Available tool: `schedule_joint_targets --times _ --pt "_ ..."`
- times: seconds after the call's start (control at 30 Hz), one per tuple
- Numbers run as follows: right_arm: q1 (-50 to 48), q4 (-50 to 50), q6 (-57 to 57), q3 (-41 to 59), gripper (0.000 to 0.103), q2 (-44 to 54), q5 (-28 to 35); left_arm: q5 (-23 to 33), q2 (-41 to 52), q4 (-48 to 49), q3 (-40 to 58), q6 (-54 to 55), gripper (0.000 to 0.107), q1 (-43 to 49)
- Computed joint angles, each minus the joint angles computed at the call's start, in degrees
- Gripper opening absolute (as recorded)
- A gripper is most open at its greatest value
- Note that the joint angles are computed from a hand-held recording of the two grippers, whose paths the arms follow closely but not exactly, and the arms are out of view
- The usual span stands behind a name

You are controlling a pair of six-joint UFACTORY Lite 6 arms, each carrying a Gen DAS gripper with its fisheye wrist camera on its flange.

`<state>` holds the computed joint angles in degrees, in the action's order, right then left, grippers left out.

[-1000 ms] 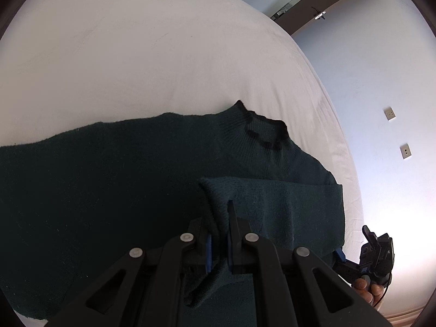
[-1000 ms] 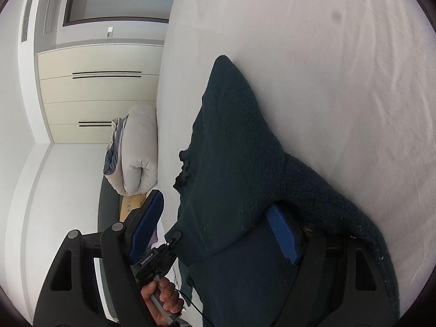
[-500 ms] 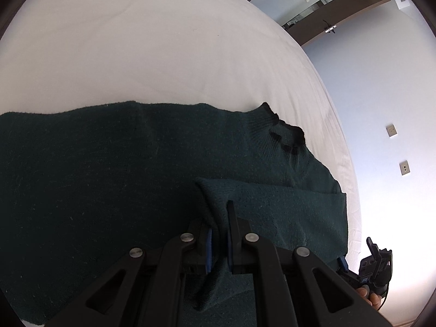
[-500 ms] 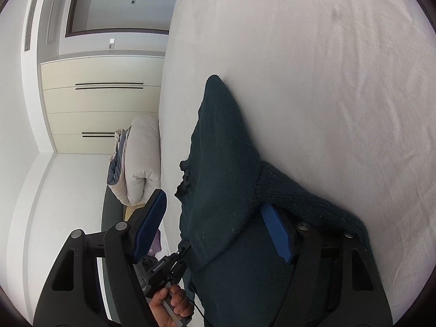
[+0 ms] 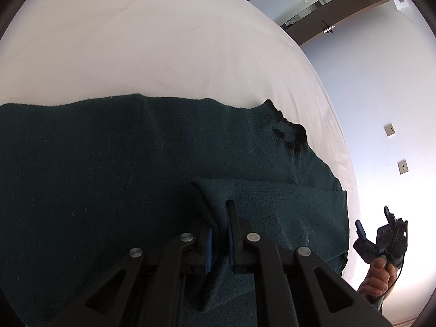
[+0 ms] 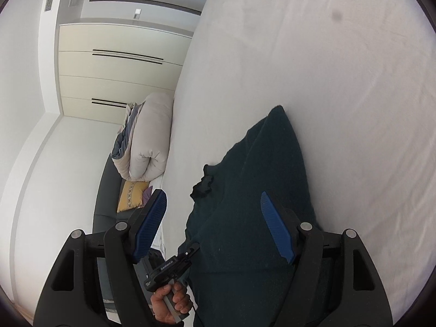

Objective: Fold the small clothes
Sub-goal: 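Grasp the other sleeve cuff with the left gripper and lift it, then fold the held sleeve across the sweater body and open the left gripper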

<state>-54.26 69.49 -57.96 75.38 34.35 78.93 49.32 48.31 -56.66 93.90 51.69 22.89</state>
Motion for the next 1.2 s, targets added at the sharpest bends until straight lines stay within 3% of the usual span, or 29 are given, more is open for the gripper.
schedule_joint_targets --times 0.1,0.17,0.37,0.47,0.53,0.63,0.73,0.83,0.93,1.07,1.2 --pt "4.0 0.5 4.4 11.0 0.071 10.4 -0.7 0.4 1.3 -1.2 0.9 1.0 0.011 0.2" --pt "5.2 0.5 6.3 13.0 0.071 13.7 -2.4 0.5 1.7 -2.0 1.0 2.3 0.012 0.2" --pt "2.6 -3.0 -4.4 -2.5 0.071 3.5 -1.9 2.4 1.7 -5.6 -0.4 5.9 0.014 1.9" --pt "-0.4 -7.0 -9.3 -9.1 0.071 -0.3 -1.5 3.0 -2.4 -8.2 -5.4 7.6 0.04 3.9" --pt "-3.5 -8.5 -10.9 -11.7 0.071 -1.9 -1.6 4.5 -7.6 -10.2 -11.0 9.9 0.071 7.0" --pt "-9.6 -8.6 -12.1 -17.2 0.073 -7.6 1.9 7.5 -18.1 -13.4 -22.1 17.0 0.084 15.9" --pt "-15.0 -12.1 -14.5 -22.5 0.072 -14.4 6.5 14.7 -22.2 -13.7 -27.2 20.9 0.085 29.7" --pt "-18.3 -16.0 -15.7 -28.1 0.072 -21.6 9.4 21.0 -16.4 -12.9 -22.6 19.4 0.085 45.3" --pt "-20.7 -18.3 -15.9 -32.7 0.072 -27.8 13.1 25.0 -3.9 -13.8 -10.3 10.9 0.085 56.8" --pt "-20.4 -18.7 -13.1 -38.3 0.072 -38.0 17.4 25.6 8.1 -14.9 3.0 0.7 0.085 62.4" --pt "-19.0 -17.8 -8.6 -42.7 0.073 -49.2 21.4 24.5 14.9 -18.9 8.8 -8.6 0.082 63.0"
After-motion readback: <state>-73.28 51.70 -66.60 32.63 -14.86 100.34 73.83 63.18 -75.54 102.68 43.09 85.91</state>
